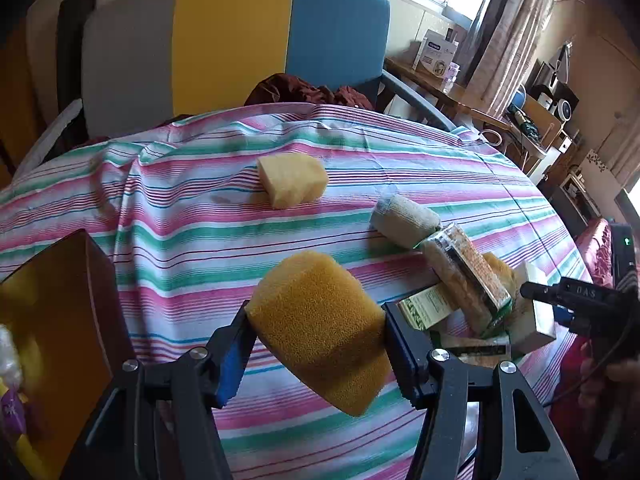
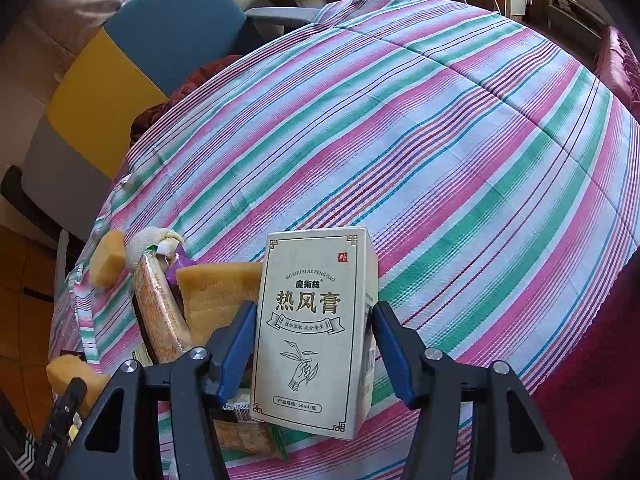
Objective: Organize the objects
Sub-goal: 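Carry the yellow sponge into the gold tray and release it with the left gripper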
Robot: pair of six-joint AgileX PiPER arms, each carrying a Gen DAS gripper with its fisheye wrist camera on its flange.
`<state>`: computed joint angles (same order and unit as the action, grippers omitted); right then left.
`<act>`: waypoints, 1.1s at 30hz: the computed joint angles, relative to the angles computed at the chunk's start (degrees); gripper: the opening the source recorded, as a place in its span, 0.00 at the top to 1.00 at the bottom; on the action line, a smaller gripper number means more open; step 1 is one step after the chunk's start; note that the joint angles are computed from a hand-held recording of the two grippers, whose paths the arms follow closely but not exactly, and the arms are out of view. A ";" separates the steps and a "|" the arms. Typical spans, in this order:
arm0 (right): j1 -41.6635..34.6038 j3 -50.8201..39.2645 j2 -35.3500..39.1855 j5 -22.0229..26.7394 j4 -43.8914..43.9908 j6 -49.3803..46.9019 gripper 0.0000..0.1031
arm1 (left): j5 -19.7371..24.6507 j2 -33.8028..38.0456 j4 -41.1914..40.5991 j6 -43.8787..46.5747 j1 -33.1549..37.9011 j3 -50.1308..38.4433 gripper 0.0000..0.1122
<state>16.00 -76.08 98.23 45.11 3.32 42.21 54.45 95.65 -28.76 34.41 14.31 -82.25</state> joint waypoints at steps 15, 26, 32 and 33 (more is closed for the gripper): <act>-0.32 -0.29 -0.28 1.13 -1.03 -0.25 0.42 | 0.81 -13.10 -7.13 19.39 16.15 12.62 0.44; -0.27 -0.55 0.29 1.01 -1.55 -0.16 0.42 | 3.67 -15.16 -9.62 24.29 24.09 14.98 0.44; -0.73 -0.31 0.09 1.02 -1.47 -0.74 0.42 | 4.46 -14.70 -10.40 25.45 26.68 14.83 0.44; -0.68 -0.41 0.20 1.00 -1.51 -0.67 0.42 | 4.53 -14.67 -10.40 25.52 26.86 14.83 0.44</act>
